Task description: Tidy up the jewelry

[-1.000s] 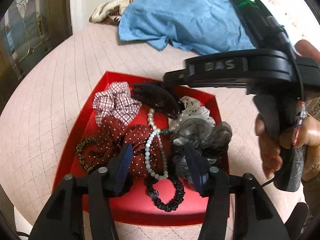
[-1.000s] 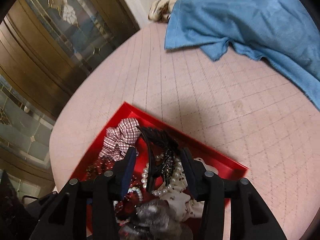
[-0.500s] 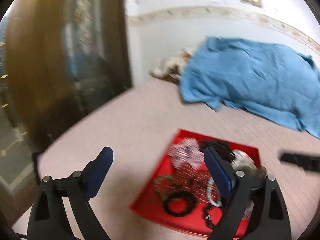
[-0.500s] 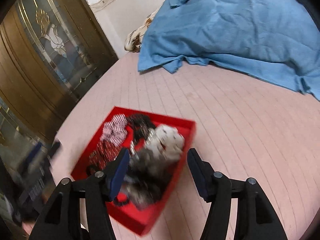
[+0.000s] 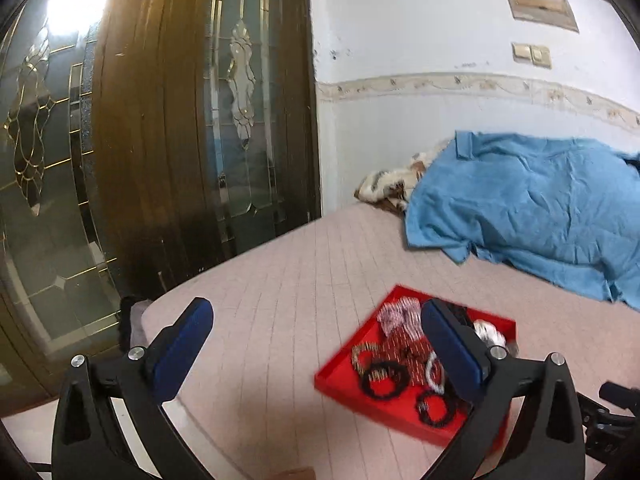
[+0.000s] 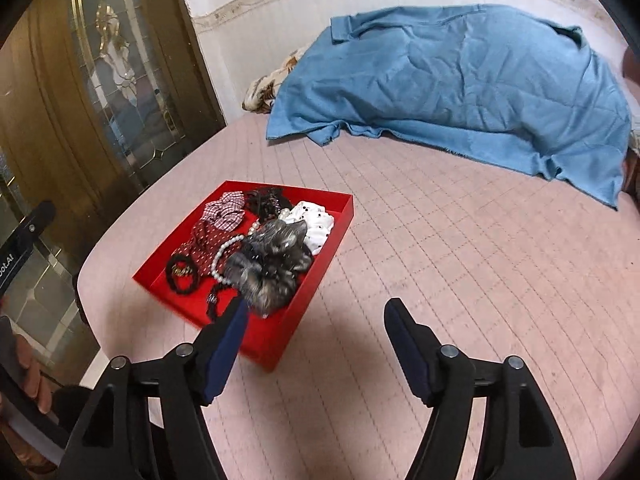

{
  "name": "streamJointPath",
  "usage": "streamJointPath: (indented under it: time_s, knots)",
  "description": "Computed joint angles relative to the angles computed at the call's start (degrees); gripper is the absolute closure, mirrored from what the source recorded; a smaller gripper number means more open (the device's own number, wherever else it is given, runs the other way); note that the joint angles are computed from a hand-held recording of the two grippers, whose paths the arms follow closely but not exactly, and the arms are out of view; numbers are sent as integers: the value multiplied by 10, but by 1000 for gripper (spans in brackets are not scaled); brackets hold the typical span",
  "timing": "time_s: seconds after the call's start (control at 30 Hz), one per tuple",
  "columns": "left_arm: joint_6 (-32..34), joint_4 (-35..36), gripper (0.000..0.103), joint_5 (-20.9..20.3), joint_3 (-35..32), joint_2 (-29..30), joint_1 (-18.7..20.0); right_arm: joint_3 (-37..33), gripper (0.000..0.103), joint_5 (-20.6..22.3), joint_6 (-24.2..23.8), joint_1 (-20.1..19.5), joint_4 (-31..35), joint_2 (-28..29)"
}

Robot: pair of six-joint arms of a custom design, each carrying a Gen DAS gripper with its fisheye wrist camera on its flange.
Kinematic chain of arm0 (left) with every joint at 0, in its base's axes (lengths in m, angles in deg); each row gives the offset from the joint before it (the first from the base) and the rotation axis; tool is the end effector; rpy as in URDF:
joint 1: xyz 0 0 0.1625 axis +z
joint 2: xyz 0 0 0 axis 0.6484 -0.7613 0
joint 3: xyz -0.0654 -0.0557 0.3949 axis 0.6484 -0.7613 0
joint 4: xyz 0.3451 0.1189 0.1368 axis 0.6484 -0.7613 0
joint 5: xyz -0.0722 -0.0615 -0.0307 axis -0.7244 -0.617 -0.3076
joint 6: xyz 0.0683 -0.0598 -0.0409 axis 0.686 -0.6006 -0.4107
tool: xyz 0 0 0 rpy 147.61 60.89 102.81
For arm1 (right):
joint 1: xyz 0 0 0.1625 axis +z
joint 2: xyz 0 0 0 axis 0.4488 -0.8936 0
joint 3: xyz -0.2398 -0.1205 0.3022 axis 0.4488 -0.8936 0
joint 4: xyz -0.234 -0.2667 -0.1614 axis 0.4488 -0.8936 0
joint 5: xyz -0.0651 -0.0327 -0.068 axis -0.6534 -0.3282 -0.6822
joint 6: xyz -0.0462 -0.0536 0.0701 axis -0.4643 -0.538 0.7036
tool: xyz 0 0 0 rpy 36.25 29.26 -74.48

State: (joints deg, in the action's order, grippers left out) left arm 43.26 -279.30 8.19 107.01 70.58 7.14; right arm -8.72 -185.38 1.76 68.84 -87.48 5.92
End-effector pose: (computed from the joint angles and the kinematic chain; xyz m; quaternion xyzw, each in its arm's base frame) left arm -0.3624 -0.7346 0.1863 0.0988 0.7116 -0.5468 0.4299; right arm 0.1708 -0.7573 0.3004 0.1691 -0.8876 0.3590 0.2340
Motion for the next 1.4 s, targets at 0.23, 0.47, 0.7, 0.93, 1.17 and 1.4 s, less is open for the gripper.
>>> streamJointPath:
  time_s: [0.23,0.47,0.7,0.93,1.17,1.4]
  knots:
    - [-254,182,0,0,253,-128,-19,84,25,-22,-53,9,-99,-25]
    - [-389,308,0,-28,321,-171,-24,121,21,-35,-86,13,-162,-38]
    - [-436,349,0,-37,344,-187,-24,128,20,-39,-84,14,-173,-41]
    - [-429,345,0,-45,349,-190,-23,129,20,-45,-89,17,-174,-36]
    - [-424,345,0,-53,349,-190,-21,127,20,-54,-90,18,-182,-30]
    - [-427,348,0,-55,350,-192,-20,128,20,-57,-97,19,-193,-27]
